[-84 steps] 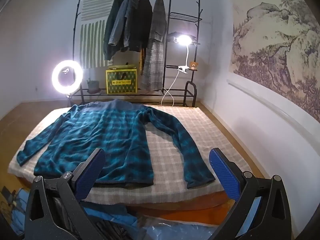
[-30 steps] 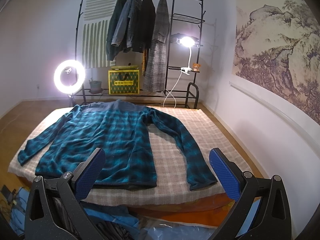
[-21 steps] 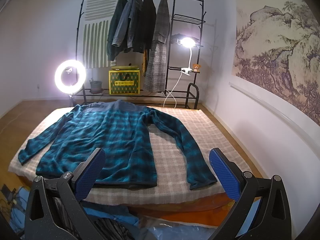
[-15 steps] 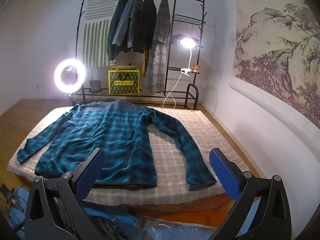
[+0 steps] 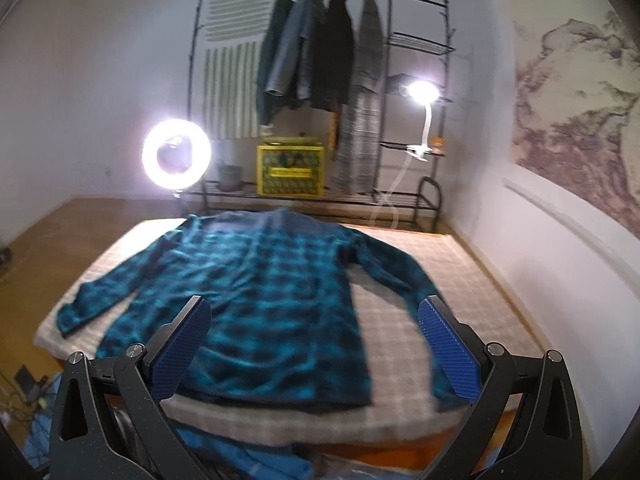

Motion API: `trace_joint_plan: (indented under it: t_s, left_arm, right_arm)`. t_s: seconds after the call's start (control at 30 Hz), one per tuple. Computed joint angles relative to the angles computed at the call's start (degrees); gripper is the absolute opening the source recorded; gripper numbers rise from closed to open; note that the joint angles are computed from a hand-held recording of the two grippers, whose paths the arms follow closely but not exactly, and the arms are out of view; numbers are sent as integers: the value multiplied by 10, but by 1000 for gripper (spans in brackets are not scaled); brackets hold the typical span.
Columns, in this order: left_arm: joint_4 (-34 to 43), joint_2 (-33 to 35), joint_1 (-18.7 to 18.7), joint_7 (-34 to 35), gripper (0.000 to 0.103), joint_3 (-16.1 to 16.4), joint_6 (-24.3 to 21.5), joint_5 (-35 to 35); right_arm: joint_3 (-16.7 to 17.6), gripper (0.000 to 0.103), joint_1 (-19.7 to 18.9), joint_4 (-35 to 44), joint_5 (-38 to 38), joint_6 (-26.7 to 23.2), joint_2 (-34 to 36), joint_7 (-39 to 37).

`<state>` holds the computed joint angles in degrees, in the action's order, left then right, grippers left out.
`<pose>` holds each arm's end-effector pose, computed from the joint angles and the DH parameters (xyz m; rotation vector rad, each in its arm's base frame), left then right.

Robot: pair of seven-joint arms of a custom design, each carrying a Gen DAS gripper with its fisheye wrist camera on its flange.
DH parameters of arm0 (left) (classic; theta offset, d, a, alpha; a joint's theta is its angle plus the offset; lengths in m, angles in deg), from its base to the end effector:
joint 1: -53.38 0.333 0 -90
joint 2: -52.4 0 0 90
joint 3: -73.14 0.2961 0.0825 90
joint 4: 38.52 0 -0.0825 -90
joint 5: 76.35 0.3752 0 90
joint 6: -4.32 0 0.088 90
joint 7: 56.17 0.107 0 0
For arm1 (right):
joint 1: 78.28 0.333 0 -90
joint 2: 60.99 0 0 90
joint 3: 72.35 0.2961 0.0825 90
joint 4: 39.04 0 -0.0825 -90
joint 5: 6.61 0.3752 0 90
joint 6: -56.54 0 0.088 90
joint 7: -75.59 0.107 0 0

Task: Fold large clothes
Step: 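Lower the left tool and grasp the plaid shirt's side edge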

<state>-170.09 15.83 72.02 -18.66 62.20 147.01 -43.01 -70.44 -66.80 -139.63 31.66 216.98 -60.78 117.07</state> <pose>0.4127 0.0312 0.6557 -1.9971 0.9069 -0.5576 0.5929 0.1111 0.6514 -1.8485 1.0095 -0.7517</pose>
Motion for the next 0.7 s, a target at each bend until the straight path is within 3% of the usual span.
trace_joint_plan:
  t_s: [0.17,0.23,0.3,0.4,0.57,0.7]
  left_arm:
    - [-39,36,-7,44,86,87,53,-80]
    - [-48,54,0,65,86,108,71,-113]
    - [-54,77,2,97,80,134,88,-156]
    - [-60,119,-32,163,76,204,121,-284]
    - [-29,201,-79,268,76,276,158,-469]
    - [43,286,-81,329,77,281,146,-553]
  right_arm:
    - [14,103,5,52,-35,-26,47,33]
    - [20,103,4,80,-46,-47,71,56]
    - [26,103,-1,110,-49,-75,93,77]
    - [36,103,-10,144,-45,-113,119,97]
    - [44,103,-15,166,-59,-131,141,111]
    - [44,103,-12,163,-84,-117,148,115]
